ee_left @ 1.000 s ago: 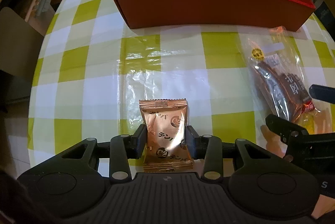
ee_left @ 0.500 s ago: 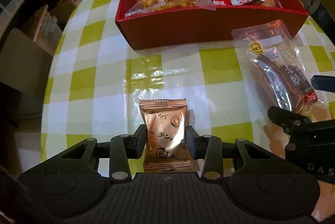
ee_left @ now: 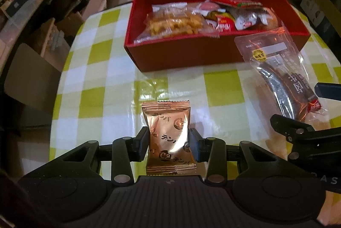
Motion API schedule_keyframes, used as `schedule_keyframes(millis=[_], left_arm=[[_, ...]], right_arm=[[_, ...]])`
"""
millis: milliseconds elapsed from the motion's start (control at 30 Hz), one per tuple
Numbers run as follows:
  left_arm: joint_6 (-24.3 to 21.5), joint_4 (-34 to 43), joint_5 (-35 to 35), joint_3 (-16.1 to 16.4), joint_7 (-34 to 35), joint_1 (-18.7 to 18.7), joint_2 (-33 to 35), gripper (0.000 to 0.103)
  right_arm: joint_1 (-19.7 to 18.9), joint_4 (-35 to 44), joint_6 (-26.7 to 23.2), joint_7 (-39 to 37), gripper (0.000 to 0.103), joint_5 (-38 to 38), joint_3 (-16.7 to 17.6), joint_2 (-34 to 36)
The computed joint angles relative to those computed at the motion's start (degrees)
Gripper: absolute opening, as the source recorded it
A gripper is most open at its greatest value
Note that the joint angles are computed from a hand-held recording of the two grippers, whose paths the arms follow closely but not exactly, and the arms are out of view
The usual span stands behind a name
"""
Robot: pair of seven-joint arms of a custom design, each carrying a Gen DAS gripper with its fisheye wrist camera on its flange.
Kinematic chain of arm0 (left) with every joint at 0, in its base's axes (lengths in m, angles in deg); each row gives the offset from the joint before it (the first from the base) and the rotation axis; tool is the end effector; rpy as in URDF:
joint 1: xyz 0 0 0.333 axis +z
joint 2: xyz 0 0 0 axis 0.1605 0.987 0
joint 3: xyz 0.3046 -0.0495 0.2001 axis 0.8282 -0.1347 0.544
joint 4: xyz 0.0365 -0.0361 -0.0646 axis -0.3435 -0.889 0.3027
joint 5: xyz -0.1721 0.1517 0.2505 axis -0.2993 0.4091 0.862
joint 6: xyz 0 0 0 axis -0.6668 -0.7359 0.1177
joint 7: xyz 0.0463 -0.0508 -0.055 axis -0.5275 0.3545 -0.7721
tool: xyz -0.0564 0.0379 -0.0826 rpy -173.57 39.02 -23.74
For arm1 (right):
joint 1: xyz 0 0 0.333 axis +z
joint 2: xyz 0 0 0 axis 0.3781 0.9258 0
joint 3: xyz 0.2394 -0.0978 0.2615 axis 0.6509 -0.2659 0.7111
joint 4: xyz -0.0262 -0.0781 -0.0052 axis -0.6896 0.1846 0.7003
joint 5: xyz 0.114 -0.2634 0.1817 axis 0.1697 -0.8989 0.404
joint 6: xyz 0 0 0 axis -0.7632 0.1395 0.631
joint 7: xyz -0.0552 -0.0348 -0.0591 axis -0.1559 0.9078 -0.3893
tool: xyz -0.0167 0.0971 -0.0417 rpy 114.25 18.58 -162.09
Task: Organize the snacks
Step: 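Lift the cake packet and jerky bag and carry both toward the red box, then lower the cake packet and jerky bag into the box and open both grippers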
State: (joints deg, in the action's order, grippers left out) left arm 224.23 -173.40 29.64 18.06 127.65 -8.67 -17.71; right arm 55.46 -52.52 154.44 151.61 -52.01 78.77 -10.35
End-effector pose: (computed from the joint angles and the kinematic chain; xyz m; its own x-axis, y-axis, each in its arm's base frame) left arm 0.6731 -0.2530 0.3413 -0.6638 -0.7272 -0.1749 -0.6459 0.6753 -0.3560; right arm 0.5779 0.3337 0.3194 -0.3438 -0.9383 -0.0380 -0.7898 0.3108 -0.5288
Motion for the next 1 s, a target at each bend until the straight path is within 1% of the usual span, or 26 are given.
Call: schedule_keyframes(millis=[233, 467, 600, 700, 800, 1000], left_arm=[[1.70, 0.29, -1.07, -0.76, 0.51, 0.37, -0.50, 0.048], [1.76, 2.28, -2.65, -1.60, 1.00, 0.40, -0.15, 0.048], [2.10, 4.42, -3.07, -1.60, 0.72, -0.30, 0.64, 0.048], [1.72, 7.23, -3.44, -1.77, 0.36, -0.86, 1.85, 0.048], [0.19, 11.29, -3.72, -1.81, -0.22, -1.61, 3.79, 0.048], [-3.94, 22.03, -3.70, -1.64, -2.16, -3.33, 9.37, 0.048]], right_arm=[[1.29, -0.52, 1.28, 4.14, 0.087, -4.18, -1.78, -1.49], [0.88, -0.91, 1.00, 8.35, 0.087, -7.95, -2.49, -2.79], [0.07, -0.87, 0.67, 10.90, 0.087, -10.45, -2.72, -3.45], [-0.92, -0.33, 0.30, 12.29, 0.087, -11.93, -2.74, -3.64], [-2.16, 0.76, -0.31, 12.54, 0.087, -12.83, -2.69, -3.32], [-4.89, 2.40, 0.30, 11.93, 0.087, -12.63, -2.81, -2.04]])
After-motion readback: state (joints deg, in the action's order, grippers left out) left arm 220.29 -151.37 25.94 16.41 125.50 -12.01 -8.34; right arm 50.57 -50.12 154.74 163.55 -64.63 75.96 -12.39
